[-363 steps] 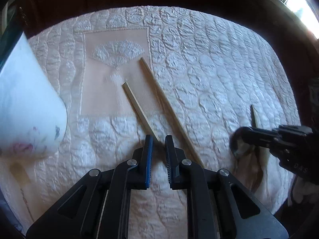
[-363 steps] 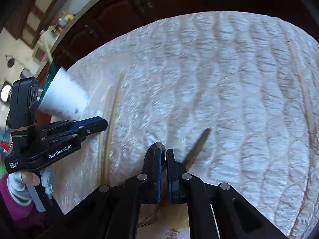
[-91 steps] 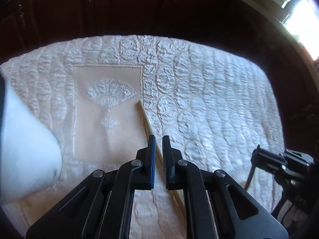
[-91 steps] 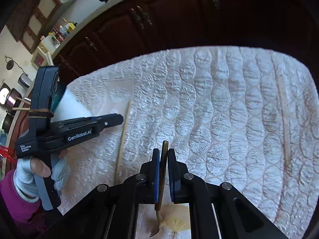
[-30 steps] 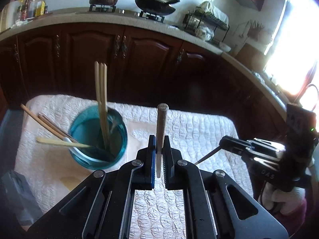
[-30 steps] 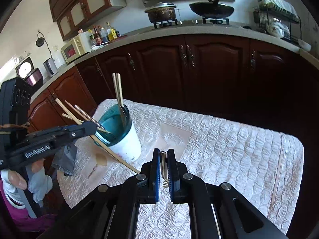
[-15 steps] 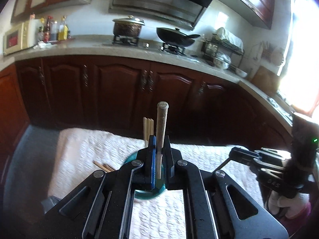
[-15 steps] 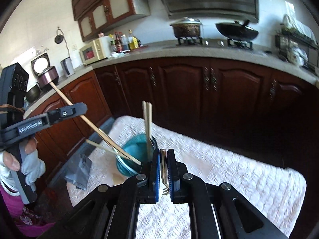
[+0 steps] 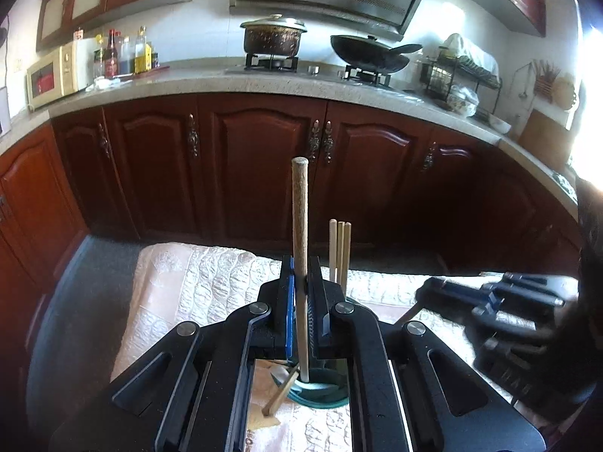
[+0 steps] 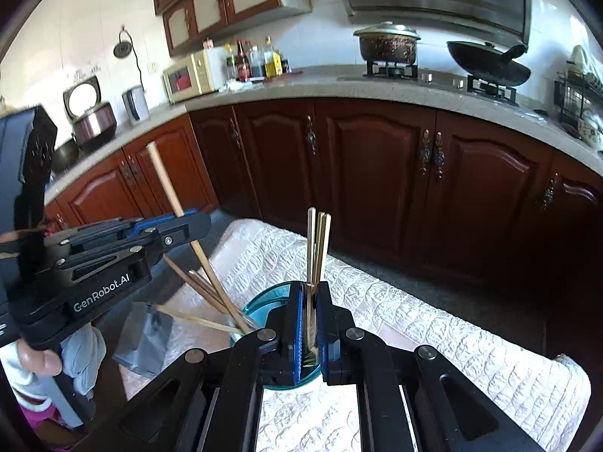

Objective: Organize utensils
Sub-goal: 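Carry the chopstick and fork upright and lower both into the teal-lined cup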

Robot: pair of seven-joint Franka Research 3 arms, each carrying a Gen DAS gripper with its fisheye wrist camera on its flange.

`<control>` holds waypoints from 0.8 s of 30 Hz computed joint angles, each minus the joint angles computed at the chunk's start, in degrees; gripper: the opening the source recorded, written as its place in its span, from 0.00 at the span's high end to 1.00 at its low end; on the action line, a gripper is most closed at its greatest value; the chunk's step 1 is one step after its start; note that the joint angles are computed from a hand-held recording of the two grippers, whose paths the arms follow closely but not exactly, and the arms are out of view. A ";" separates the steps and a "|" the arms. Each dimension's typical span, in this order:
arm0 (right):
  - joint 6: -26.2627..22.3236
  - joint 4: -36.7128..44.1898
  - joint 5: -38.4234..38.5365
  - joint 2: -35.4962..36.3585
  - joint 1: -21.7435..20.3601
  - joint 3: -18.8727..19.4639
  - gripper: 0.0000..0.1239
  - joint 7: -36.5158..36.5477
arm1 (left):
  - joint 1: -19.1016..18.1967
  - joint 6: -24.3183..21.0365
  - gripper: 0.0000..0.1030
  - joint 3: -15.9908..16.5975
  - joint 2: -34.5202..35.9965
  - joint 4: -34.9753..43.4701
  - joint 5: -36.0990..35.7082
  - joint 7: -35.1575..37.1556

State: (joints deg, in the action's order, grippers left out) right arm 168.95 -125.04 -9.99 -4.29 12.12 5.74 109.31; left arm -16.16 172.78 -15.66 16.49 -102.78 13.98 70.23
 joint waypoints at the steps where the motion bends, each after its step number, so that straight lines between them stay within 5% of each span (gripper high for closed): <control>1: -0.43 0.87 0.38 1.16 0.17 -0.02 0.95 -0.57 | 0.86 -0.37 0.96 -1.12 0.40 0.42 -1.25 0.94; 5: -1.44 2.24 1.13 3.43 1.12 -0.88 0.95 -2.07 | 6.31 -1.45 0.96 -8.09 0.67 1.18 -9.74 9.27; 13: -3.07 4.76 10.01 7.42 2.80 -2.11 0.95 -9.93 | 0.10 -3.40 0.96 -2.07 2.40 3.80 -5.93 6.87; 24: -4.76 6.67 25.64 11.46 2.44 -1.39 0.95 -20.03 | 0.70 -5.18 0.95 -3.57 3.08 1.91 -8.03 8.62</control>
State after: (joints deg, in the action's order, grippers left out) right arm 164.18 -118.38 15.65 7.18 14.57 4.35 89.28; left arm -15.46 167.60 -19.23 19.58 -100.86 5.94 78.86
